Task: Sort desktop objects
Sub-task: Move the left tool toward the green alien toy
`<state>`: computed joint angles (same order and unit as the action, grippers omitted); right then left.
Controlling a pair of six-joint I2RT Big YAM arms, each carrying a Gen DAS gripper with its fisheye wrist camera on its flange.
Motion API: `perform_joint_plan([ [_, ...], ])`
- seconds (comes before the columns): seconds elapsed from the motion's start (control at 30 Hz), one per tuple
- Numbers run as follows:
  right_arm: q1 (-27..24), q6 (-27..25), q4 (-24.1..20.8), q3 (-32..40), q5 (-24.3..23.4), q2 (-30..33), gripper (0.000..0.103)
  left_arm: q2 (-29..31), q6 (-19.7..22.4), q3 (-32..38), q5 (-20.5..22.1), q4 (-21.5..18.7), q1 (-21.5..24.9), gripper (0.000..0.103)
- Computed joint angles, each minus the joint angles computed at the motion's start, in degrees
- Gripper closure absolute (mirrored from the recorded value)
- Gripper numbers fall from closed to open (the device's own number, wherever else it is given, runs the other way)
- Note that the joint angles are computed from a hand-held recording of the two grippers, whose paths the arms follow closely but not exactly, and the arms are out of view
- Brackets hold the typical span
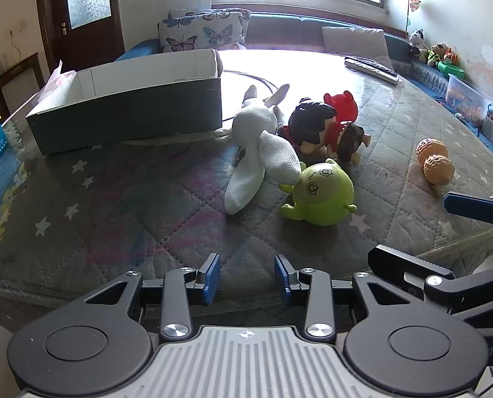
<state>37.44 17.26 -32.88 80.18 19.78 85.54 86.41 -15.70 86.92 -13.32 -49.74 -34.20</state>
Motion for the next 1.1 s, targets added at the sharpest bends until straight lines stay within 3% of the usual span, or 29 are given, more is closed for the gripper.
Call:
perform_joint_plan([
  [1.1, -1.46, -1.41, -1.98, 3.15, -3.22, 3.25, 0.0, 1.42, 0.67, 2.45, 2.19, -1.49, 1.66, 0.065],
])
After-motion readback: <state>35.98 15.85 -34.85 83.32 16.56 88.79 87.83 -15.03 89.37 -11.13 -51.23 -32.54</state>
